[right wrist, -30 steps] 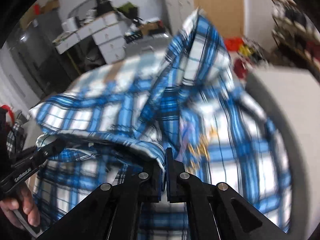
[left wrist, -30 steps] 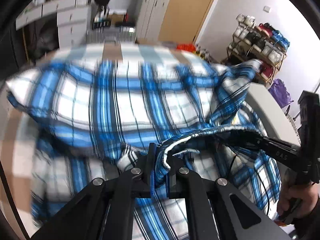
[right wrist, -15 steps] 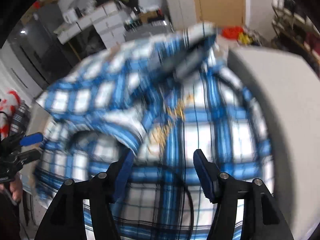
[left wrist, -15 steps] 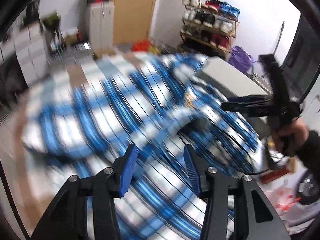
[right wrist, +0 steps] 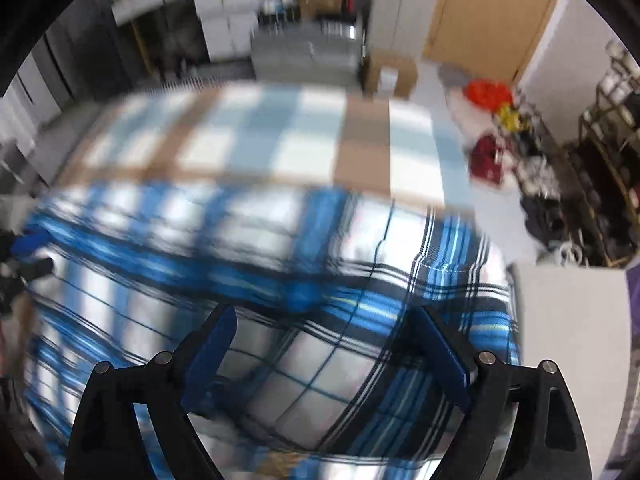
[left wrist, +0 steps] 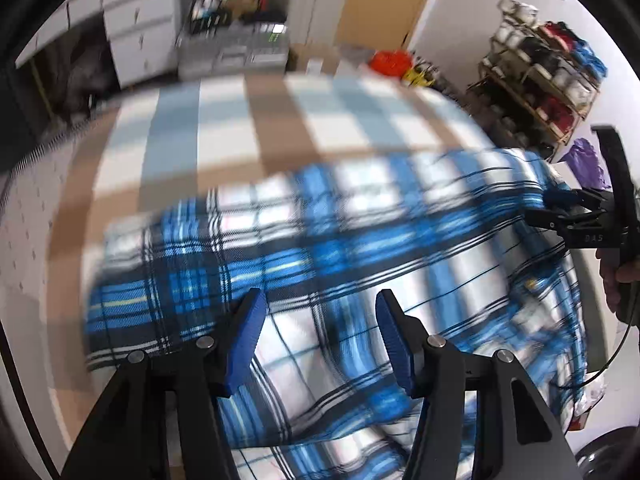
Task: Fold large clothes
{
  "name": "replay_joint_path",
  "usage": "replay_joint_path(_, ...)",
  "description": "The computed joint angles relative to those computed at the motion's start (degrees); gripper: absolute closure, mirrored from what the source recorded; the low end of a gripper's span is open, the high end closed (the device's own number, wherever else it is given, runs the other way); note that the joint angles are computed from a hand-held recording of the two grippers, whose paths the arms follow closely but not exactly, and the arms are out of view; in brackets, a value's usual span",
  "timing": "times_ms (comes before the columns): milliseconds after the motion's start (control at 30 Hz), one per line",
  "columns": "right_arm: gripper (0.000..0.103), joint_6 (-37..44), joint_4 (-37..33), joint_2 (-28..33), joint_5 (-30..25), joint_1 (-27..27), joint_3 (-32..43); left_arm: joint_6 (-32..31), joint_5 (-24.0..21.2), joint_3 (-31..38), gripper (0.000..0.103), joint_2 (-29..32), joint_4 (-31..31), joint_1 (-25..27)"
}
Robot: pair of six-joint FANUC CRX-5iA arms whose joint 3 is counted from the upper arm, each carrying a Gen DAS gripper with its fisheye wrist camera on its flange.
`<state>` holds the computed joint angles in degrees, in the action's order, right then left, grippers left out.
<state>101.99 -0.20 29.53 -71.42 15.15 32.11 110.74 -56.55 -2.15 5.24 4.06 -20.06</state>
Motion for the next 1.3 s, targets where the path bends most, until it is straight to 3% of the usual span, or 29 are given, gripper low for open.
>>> replay_joint_path(133,0.016,0.18,2.49,2.1,1.77,-2.44,-4.17,2.29,1.8,-3.31,0.052,-1.14,1.03,-0.15)
replay_joint_path(233,0.014,1.2,-3.26,2.28,1.35,-5.29,-2.85,2.22,-0.13,-2.49,0.052,-1.39,2.54,0.19)
replay_joint_path(333,0.016,1.67,-1.4,0.85,1.75,-4.56,-3.41,-2.16,-0.33,-2.12,0.052,-2.9,5.73,0.8)
replay_joint_path(433,0.014,3.85,-6.52,-2.12,2.93,-4.93,-1.49,-4.21,1.31,0.81,0.052,-3.45,4.42,-0.9)
replay_joint_path(533,0.006,3.6,-10.75,-2.24,2.31,-3.98,2.17,-3.92,-2.17,8.04,0.051,1.51,0.68,-3.01)
replay_joint_path(733,0.004,-2.84,5.02,5.96,0.41,3.6,4.91,-1.62,-8.7,15.49,0.052,12.46,-0.33,-3.52)
replay_joint_path(800,0.001,-4.15,4.74,7.91,0.23,2.83,5.21,-1.69,-7.34,14.74,0.052,12.1,-2.03,-4.02)
replay_joint_path(867,0.0,-5.1,4.55,6.06,4.59,2.39,0.71,-1.8,-5.7,13.61,0.052,11.18,-3.49,-4.69)
replay_joint_path(1033,0.0,-3.51,2.56,4.15,3.9,1.4,0.48,-3.01,-8.31,13.47,0.052,9.48,-2.85,-5.31)
replay_joint_path(1167,0.0,0.19,-11.61,-2.79,0.79,-3.73,-1.49,-10.44,-1.88,3.11,0.052,1.69,10.58,-3.85)
replay_joint_path(1300,0.0,10.48,-27.26,-18.2,0.6,-10.11,-12.78,-13.97,-0.67,-1.88,0.052,-4.38,15.85,-6.54)
